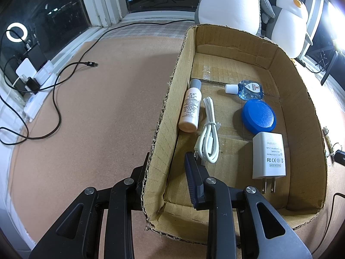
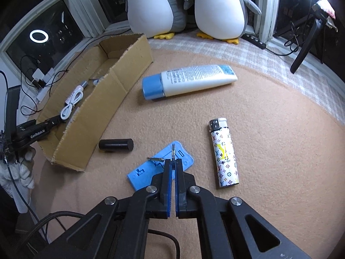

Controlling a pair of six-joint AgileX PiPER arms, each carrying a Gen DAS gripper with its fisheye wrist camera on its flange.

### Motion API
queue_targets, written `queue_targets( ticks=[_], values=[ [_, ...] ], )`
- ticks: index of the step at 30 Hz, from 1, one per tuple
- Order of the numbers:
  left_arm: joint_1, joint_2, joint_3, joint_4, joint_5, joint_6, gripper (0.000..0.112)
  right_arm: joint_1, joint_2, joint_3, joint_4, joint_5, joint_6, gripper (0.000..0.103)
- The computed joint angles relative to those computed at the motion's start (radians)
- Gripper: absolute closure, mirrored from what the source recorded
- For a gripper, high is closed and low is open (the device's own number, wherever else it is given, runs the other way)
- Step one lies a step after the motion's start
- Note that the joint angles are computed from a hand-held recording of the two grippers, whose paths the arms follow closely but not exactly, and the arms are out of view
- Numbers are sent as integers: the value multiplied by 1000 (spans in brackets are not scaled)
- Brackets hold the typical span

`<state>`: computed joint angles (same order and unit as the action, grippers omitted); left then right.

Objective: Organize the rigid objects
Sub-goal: 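Pinch the key ring of the blue tag with the right gripper and lift, then carry the keys into the box and open the right gripper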

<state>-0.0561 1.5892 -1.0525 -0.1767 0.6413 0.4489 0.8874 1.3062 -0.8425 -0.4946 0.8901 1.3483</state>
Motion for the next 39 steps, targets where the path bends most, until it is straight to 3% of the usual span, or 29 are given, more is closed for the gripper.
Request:
queue_targets(
  ticks=[12,24,39],
  values=[
    [6,9,-3,-25,4,18,86,49,67,-225,-77,113,-52,101],
    [8,11,-8,-30,8,26,86,8,279,-513,-69,80,-197,101],
    [8,11,-8,-30,7,32,86,-98,464,-705,14,45,-309,101]
  ],
)
